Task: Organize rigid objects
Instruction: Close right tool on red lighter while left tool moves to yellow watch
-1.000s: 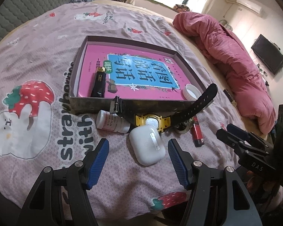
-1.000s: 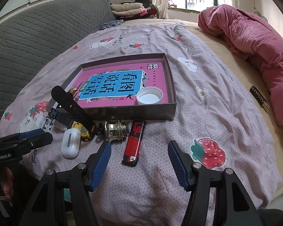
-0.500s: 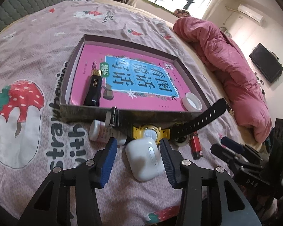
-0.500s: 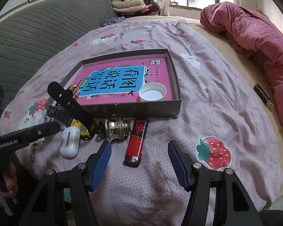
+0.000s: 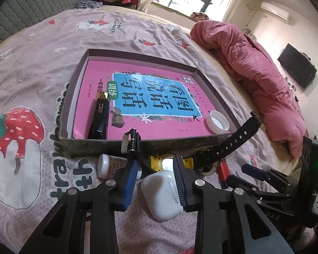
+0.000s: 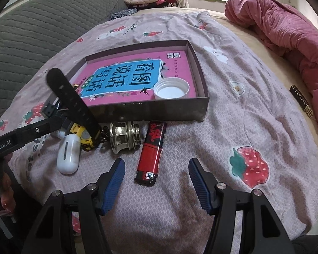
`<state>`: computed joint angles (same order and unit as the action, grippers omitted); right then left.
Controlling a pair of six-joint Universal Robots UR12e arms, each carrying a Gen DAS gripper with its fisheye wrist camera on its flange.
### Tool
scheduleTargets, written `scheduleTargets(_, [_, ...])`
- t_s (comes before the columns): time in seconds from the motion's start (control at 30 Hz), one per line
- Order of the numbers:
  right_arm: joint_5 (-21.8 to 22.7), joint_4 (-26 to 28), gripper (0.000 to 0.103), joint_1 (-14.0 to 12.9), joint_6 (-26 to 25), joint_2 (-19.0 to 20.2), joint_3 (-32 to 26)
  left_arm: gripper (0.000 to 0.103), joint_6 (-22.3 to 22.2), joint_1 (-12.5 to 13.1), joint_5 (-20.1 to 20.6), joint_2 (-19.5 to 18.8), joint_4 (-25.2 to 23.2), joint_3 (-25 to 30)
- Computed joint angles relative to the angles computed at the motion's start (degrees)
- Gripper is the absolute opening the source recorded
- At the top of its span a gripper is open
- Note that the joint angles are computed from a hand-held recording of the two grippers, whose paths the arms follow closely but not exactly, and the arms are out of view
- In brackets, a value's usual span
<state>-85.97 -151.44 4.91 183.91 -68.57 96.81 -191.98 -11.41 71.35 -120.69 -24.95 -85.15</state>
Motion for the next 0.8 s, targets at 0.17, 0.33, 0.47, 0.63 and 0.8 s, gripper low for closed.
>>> scheduleTargets(0.17, [-2.4,0.6,0.062,0.9,-1.3,1.3,-1.1,0.033,-0.5,0.1,-0.1,-0.5,0.1,0.6])
scheduleTargets(0.33, [-6.4,1.1,0.055,1.9,-2.3,2.3,-1.8,0.031,-1.1,0.2,-0.4,-1.0,0.0,1.1])
scheduleTargets(0.47, [-7.0,0.6,0.05,2.0,-2.4,2.8,-2.2,0.031,-1.8,0.4,-0.6,-1.4,0.1,1.3])
scheduleTargets(0.63, [-6.6,0.3,0.044,1.9,-2.6,3.2,-2.5,0.031,-2.0,0.3,-0.5,-1.7,0.3,1.7])
scheduleTargets(0.8, [-6.4,0.6,0.033,1.8,-3.0,3.5,-3.1,0.031,-1.2,0.2,0.0,-1.8,0.1,1.8])
